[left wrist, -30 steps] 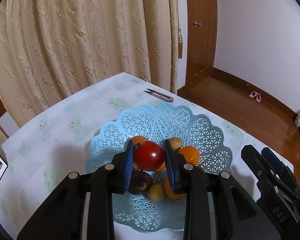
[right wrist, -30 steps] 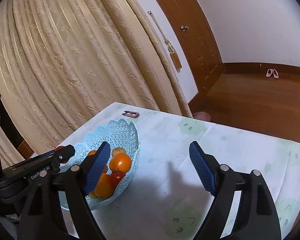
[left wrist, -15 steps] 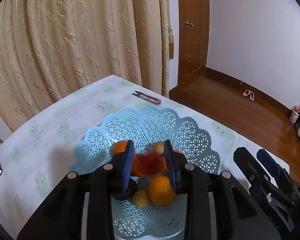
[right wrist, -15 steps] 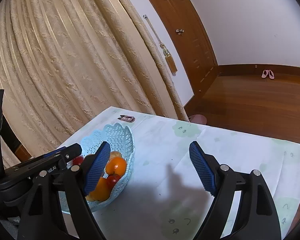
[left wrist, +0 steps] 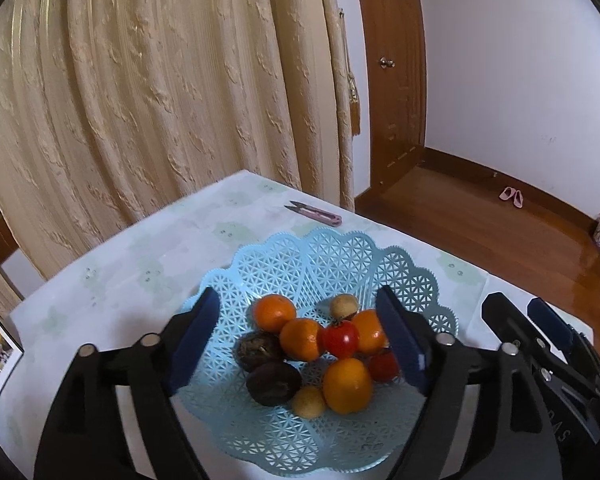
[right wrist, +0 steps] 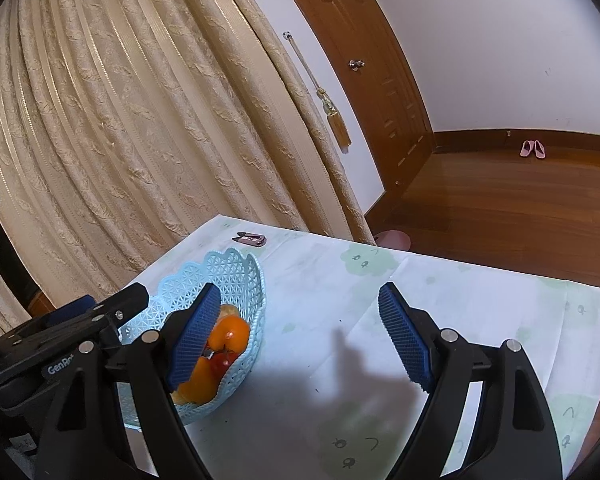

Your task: Organize fruits

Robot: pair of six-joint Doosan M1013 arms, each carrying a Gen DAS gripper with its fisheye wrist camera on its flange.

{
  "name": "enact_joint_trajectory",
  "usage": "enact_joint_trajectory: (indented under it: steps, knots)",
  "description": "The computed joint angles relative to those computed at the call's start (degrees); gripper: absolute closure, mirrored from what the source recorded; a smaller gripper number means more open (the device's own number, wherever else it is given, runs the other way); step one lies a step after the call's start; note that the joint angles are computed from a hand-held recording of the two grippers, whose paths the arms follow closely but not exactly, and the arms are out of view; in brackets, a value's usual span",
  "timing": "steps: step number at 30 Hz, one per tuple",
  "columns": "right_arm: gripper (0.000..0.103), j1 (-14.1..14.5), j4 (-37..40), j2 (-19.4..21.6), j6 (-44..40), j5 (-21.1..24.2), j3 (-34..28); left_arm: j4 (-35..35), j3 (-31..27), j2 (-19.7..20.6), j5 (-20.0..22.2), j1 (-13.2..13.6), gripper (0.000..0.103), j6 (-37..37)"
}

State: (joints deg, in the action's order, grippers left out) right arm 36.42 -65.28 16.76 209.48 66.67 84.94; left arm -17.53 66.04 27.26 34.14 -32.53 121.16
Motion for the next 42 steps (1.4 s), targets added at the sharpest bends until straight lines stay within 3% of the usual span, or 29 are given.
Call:
enact_joint_trajectory:
  steps: [4,8,11,17,23,27,36,42]
  knots:
    - [0.02,0.1,0.0,0.0,-0.3,0.3,0.0,2.6,0.8,-0.5,-1.3,0.0,0.014,-2.4]
    - [0.008,0.1,-0.4,-0.2,-0.6,-0.5,0.2,7.3,1.7,-1.0,-2.2,0.1,0.013,-6.8]
    - [0.008,0.1,-0.1,0.0,-2.9,-1.2,-0.1,9.6,2.8,-1.6,-2.9,0.3,0.012,-8.7]
    - [0.003,0.3,2.9,0.7,-14.7,-2.5,-2.0,12.8,5.1,-2.9,-5.3,1.1,0.011,-12.2]
    - [0.003,1.0,4.8,2.2,-24.7,-0.7,-5.4,16.2,7.7,-4.5,-9.8,1.5,0.01,-15.0]
    - [0.003,1.7,4.7,3.7,-30.6,2.2,-8.3,23.4,9.5,-5.3,-13.6,1.3,0.009,-20.0]
    - [0.003,1.7,5.7,5.4,-35.3,4.0,-10.5,29.0,9.3,-5.1,-13.8,1.3,0.007,-24.9]
    - [0.003,1.7,6.0,6.0,-37.4,4.7,-11.0,36.3,9.2,-4.6,-13.0,0.8,0.005,-31.1]
